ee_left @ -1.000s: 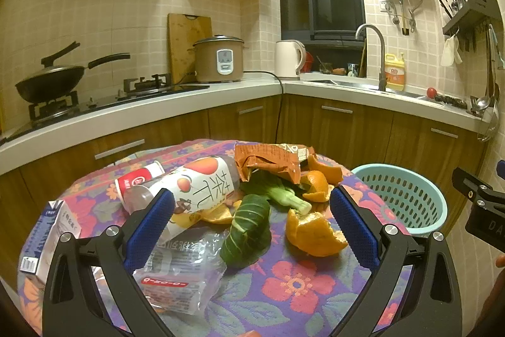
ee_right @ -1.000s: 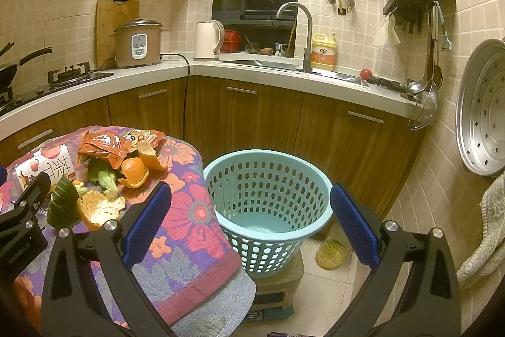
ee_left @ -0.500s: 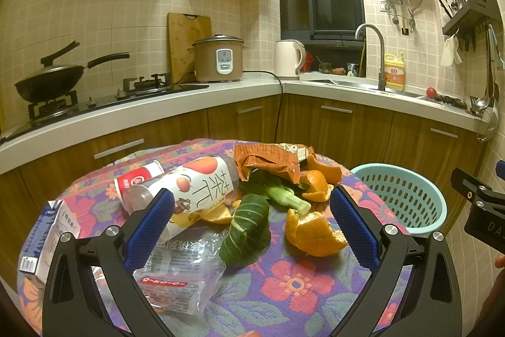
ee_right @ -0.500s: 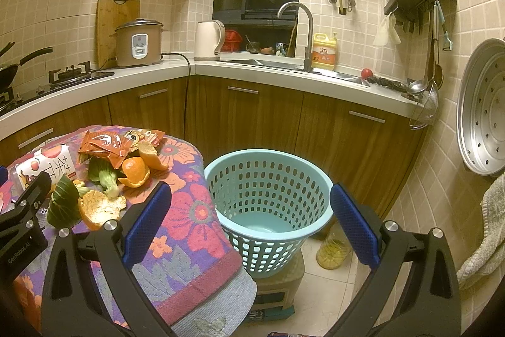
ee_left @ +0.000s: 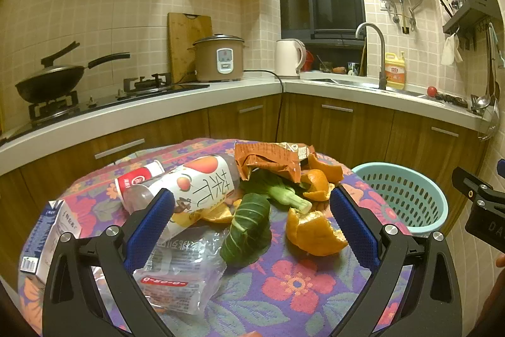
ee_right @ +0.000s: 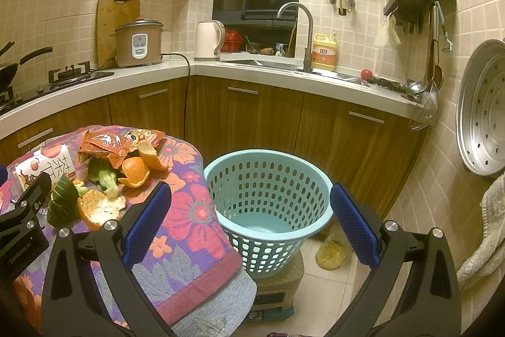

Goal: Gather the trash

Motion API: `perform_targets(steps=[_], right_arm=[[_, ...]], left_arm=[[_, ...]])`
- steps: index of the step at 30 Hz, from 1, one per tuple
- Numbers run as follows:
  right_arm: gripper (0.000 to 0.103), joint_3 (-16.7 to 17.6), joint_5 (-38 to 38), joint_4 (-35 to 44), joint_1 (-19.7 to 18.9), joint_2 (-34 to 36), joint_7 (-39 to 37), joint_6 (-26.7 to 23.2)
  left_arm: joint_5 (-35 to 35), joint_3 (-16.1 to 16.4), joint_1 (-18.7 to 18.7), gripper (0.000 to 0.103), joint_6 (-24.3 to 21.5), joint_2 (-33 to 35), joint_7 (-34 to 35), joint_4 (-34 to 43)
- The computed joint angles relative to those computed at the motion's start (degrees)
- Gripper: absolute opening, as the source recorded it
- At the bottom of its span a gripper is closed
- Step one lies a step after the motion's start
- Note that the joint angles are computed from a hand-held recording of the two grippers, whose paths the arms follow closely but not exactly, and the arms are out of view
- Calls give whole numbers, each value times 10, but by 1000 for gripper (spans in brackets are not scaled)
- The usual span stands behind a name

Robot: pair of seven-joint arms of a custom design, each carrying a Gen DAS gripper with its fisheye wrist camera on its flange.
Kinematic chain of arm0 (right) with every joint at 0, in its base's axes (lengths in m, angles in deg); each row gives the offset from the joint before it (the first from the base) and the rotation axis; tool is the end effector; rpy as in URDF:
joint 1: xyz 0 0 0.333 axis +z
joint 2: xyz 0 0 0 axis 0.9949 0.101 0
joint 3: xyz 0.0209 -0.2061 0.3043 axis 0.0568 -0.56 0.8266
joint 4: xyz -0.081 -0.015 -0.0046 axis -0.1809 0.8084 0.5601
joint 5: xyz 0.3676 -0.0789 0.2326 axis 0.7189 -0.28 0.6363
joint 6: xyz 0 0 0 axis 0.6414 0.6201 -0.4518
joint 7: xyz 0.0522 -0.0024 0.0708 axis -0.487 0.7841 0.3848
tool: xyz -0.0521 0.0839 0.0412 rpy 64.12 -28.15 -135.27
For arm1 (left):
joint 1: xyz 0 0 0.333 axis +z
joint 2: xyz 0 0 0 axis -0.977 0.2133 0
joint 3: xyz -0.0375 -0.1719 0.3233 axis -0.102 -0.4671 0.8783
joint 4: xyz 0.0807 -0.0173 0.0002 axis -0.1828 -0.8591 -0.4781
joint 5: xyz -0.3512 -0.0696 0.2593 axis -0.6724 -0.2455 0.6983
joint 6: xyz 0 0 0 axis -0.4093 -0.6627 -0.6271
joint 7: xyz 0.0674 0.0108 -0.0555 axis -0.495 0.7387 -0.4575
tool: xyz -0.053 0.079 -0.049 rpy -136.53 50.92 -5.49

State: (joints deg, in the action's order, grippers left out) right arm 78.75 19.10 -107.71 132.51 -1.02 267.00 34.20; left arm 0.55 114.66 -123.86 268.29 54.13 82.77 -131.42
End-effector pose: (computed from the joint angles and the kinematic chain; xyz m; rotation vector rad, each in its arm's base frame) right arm 0.6333 0.5226 0.5777 -1.1360 1.9949 -1.3121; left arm 0.7063 -0.3144 0.5533 -1.2273 1.7166 -1.1887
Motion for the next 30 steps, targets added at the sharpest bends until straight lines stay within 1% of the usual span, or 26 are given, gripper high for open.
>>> perform_targets(steps=[5,8,9,24,28,29,30], right_arm=[[96,0,0,-2,-1,-1,-1,1],[96,0,0,-1,-1,-1,0,2],[96,0,0,-1,-1,-1,0,3],[96,-2,2,6,-1,5,-4,4],[96,-2,2,2,-1,3,0,12],[96,-1,3,0,-2,1,1,17],[96,0,3,-4,-4,-1,4,26]], left_arm=[[2,-1,2,96,-1,0,-1,1],[2,4,-3,96,-1,0,-2,0],[3,0,1,96,-1,0,-2,0],[3,0,0,96,-1,1,-3,1],[0,0,-3,96,7,2,1,-2],[2,-21,13,96,9,-1,8,-4],[7,-54,40,96,10,-6,17,-5]])
